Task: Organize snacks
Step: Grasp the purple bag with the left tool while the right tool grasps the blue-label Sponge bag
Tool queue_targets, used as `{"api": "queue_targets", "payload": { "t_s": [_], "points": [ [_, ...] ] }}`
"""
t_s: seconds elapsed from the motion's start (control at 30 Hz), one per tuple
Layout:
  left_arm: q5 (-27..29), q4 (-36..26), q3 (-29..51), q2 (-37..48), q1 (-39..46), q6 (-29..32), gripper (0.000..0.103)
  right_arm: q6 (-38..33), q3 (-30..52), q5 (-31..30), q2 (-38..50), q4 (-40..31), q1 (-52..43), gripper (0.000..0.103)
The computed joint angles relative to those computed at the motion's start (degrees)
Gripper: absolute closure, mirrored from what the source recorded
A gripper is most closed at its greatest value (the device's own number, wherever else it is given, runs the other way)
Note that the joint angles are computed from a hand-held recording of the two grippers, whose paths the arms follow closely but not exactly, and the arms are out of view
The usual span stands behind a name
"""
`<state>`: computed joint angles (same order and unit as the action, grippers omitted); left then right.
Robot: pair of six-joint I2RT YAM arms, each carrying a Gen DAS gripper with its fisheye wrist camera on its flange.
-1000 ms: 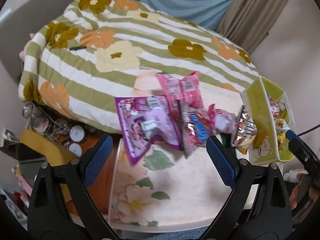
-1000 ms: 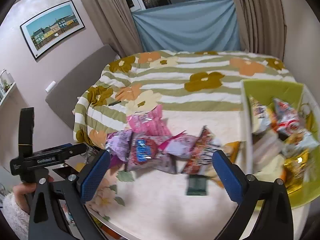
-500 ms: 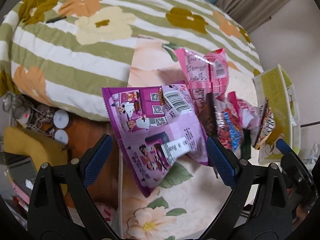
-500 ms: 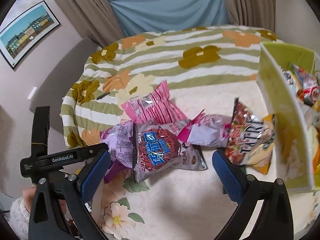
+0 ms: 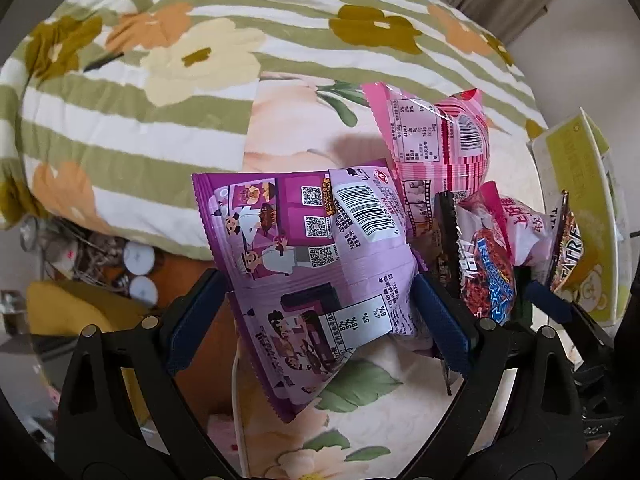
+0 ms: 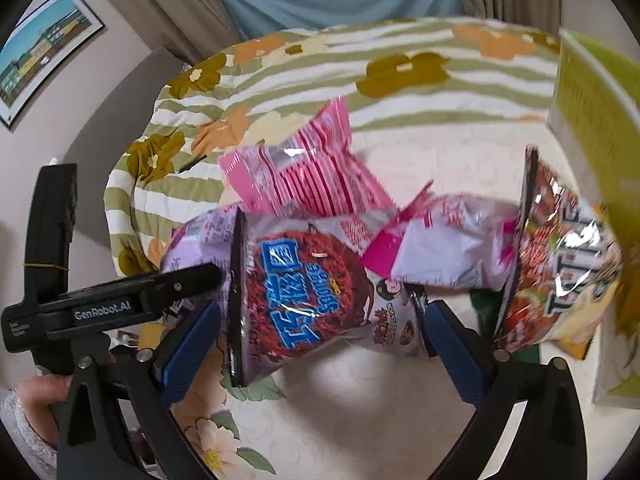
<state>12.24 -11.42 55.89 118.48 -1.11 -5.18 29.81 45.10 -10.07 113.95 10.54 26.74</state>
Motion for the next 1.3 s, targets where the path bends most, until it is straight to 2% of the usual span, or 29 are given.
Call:
{"api": "queue_targets", "payload": {
  "t_s": [0.2,0.3,0.43,0.67,0.93,1.03,1.17,1.3],
  "points": [
    [-2.1,-2.2,2.8,1.8,-1.3,1.5,0.011,0.7,1.3,-7.1,4.2,1.4,-4.3,0.001],
    [-1.1,-3.0,3.6,2.6,-1.1,2.3,0.020,0.4,3.4,-10.3,6.5,0.6,-5.7,0.001],
    [-0.9,-3.4,3.6,2.4,-1.3,2.6,0.026,0.4,5.3,-13.4,9.4,0.9,-6.7,0.001],
    [-0.4,-3.0,1.3,0.2,-1.4,3.4,0.033,-0.8,7.4,-14.0,11.1,0.1,-7.0,0.001],
    [-0.7,-2.5,-2.9,-2.7,-1.6,4.0,0.033,-4.7,9.5,-13.0,12.2,-1.9,-5.9,0.001],
    [-0.6,-2.4,-4.1,-3.7,-1.6,3.9,0.036,-5.9,9.0,-11.3,11.6,-1.8,-5.1,0.006],
    [-0.6,-2.8,-5.2,-5.4,-1.4,4.0,0.039,-5.9,6.9,-11.1,10.1,-0.1,-4.9,0.025],
    [-0.3,-2.5,-6.8,-7.0,-0.7,4.0,0.042,-6.6,5.4,-10.8,8.8,0.7,-4.5,0.031]
  ]
}}
